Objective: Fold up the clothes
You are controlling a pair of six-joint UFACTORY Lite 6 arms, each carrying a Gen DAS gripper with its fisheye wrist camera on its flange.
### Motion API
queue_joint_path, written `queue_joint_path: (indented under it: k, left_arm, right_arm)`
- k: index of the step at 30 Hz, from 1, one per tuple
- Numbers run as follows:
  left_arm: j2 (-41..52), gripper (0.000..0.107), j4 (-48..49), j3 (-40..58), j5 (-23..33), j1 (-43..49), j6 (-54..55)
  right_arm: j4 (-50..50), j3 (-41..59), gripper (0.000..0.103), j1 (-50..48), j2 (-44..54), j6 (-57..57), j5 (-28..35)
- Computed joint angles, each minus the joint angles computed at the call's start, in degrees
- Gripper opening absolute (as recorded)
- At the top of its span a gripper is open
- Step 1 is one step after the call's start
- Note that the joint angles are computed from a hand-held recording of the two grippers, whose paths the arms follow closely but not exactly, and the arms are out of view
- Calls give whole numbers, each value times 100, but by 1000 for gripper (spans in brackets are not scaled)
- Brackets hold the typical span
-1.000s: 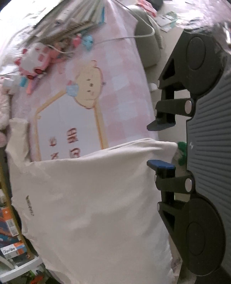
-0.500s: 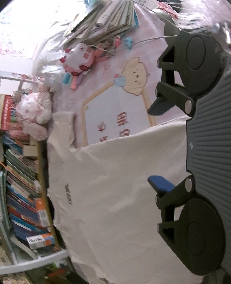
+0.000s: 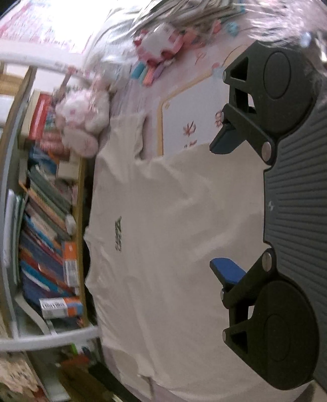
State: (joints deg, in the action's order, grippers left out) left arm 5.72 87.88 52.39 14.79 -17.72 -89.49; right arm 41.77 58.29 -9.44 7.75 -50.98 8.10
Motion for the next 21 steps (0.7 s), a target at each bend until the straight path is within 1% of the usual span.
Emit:
queue_joint_path:
  k: [4,8,11,17,21]
  left_arm:
    - [377,92,-897,430,397,-320,446]
    - [896,92,-1539,1132,917,-685,624]
    - [1325,92,-1980,1718,1275,-946,784]
    - [2152,92,-2859,2934,2035,-1471,1350]
    - [2536,92,-3083,3553,2579,-1811,1638]
  right_arm:
    - [963,540,91,-158,517,-1340,376]
    - [1490,1136,91,-391,1043,-2249,847]
    - [1628,1658,91,-555,1496,-2708,1215]
    - [1611,2586,91,-777,2305,-3210,1916]
    - [1573,3184,92,-861,2795,-3413,2386]
